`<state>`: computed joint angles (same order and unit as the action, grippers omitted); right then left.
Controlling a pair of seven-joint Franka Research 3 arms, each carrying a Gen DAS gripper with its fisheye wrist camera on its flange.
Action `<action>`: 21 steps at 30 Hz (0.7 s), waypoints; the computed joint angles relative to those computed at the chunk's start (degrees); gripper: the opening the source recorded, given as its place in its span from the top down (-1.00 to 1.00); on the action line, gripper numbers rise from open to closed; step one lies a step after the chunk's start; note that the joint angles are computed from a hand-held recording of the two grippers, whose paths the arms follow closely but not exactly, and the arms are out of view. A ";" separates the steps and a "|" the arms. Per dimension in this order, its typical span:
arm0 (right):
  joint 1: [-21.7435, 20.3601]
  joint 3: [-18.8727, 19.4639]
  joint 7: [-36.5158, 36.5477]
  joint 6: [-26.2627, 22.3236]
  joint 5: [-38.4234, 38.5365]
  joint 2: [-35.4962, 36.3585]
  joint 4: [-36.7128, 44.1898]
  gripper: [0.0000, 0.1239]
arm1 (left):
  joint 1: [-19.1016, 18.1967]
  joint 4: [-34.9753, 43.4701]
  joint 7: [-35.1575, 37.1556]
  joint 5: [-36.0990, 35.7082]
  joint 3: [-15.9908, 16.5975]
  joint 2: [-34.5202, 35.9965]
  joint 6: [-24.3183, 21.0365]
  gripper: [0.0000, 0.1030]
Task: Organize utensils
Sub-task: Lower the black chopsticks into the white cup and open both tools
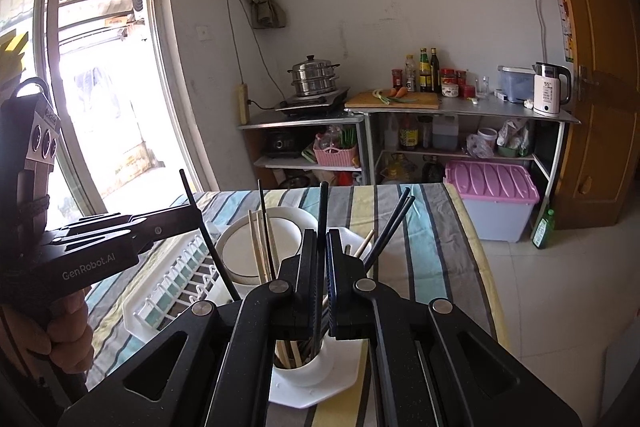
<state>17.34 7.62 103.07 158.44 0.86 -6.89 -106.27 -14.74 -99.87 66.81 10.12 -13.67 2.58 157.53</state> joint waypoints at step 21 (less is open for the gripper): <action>-0.46 0.80 0.97 -0.19 -2.19 -3.11 -2.75 0.77 | 0.58 -5.27 -5.00 4.16 0.47 -4.19 -0.88 0.91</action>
